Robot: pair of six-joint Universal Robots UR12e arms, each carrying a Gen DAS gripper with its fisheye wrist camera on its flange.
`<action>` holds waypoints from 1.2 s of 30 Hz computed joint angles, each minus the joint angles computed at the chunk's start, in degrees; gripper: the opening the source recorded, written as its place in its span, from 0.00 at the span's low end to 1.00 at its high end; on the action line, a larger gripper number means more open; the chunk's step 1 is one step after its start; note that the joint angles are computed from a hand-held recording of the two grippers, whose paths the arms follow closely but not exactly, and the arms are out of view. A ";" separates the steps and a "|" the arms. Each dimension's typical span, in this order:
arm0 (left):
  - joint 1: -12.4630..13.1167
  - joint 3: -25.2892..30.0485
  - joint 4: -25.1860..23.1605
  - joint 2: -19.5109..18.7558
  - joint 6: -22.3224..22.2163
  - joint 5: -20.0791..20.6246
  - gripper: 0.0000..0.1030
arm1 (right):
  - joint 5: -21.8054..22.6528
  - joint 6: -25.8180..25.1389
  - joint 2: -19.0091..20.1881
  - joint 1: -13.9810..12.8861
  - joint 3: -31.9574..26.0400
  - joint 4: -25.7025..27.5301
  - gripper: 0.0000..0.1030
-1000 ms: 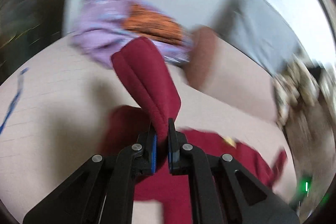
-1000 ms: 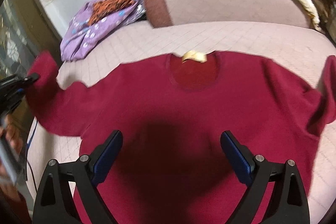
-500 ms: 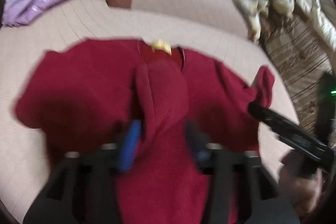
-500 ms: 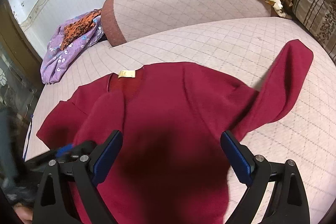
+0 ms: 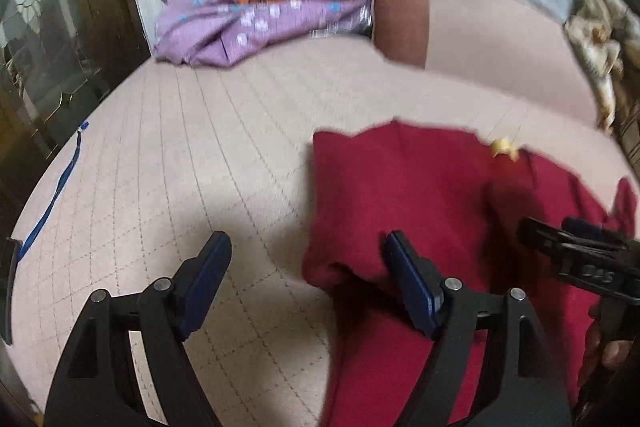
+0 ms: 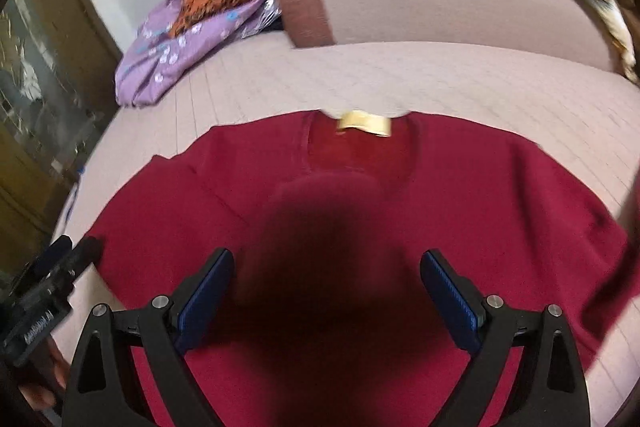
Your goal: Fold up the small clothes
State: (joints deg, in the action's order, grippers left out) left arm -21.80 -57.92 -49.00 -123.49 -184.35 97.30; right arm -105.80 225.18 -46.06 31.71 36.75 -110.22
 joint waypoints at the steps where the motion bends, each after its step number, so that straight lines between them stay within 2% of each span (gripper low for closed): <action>1: -0.14 0.88 -1.84 -0.46 0.15 0.15 0.77 | -0.60 -0.48 1.97 0.06 -3.56 3.54 0.92; 3: -0.24 1.75 -4.40 -0.99 0.34 -0.02 0.77 | -1.27 -3.40 5.26 0.12 -8.99 9.15 0.74; 4: -0.44 2.11 -5.35 -1.20 0.37 0.34 0.77 | -0.22 -4.50 5.32 -0.03 -8.49 8.70 0.67; 6: -0.54 2.20 -6.11 -1.42 0.72 0.78 0.77 | -0.47 -5.29 2.76 -0.05 -3.68 3.83 0.31; 7: -0.54 2.01 -6.01 -1.28 0.85 0.47 0.77 | 0.99 -4.98 1.19 -0.36 -1.41 2.36 0.17; 9: -0.35 1.84 -5.84 -1.02 0.84 -1.25 0.77 | 1.92 -3.55 -2.92 -0.67 5.05 -3.89 0.17; 10: -0.26 1.56 -5.62 -0.77 0.85 -2.22 0.77 | 0.84 -3.68 -5.29 -0.51 8.48 -6.81 0.17; 12: -0.51 1.20 -5.38 -0.47 1.28 -1.47 0.77 | -1.89 -3.64 -8.51 0.05 12.67 -7.69 0.17; 14: -0.73 1.24 -5.78 -0.59 2.03 -0.37 0.77 | -0.72 -3.05 -11.74 0.23 17.17 -6.94 0.32; 15: -0.73 1.44 -6.36 -0.71 2.09 -0.43 0.77 | 1.26 -1.94 -13.81 0.07 20.17 -6.17 0.41; 16: -0.67 1.55 -6.98 -0.75 1.93 -0.88 0.77 | 2.44 -0.47 -15.14 -0.08 22.27 -6.41 0.55; 19: -0.69 1.51 -6.96 -0.71 1.61 -0.81 0.77 | 3.12 6.68 -19.98 -0.78 29.60 -10.14 0.57; 21: -0.75 1.45 -6.34 -0.69 1.54 -0.42 0.77 | 1.53 8.34 -21.79 -0.78 31.87 -11.54 0.58; 23: -0.77 1.44 -6.12 -0.71 1.50 -0.17 0.77 | -1.29 7.19 -21.38 -0.64 30.79 -10.46 0.59; 25: -0.73 1.59 -6.34 -0.79 1.40 0.01 0.77 | -1.59 4.78 -20.46 -0.70 29.44 -10.65 0.59; 28: -0.48 1.97 -6.37 -0.96 0.88 -0.08 0.77 | 0.67 -3.59 -17.87 -0.52 26.79 -14.59 0.59; 30: -0.22 2.18 -6.17 -1.02 0.18 0.05 0.77 | 2.93 -9.84 -15.38 -0.38 23.65 -14.26 0.58; 31: -0.06 2.18 -5.93 -1.00 -0.29 0.17 0.77 | 3.94 -13.10 -13.53 -0.21 21.44 -13.61 0.57; 34: 0.48 2.35 -6.09 -1.05 -1.84 0.20 0.77 | 6.11 -16.75 -9.68 -0.22 17.05 -9.76 0.52; 35: 0.70 2.47 -6.34 -1.09 -2.44 -0.17 0.77 | 7.00 -16.97 -8.85 -0.42 16.12 -8.30 0.40; 36: 0.89 2.63 -6.59 -1.16 -2.97 -0.58 0.77 | 8.37 -17.08 -8.26 -0.72 15.71 -7.76 0.38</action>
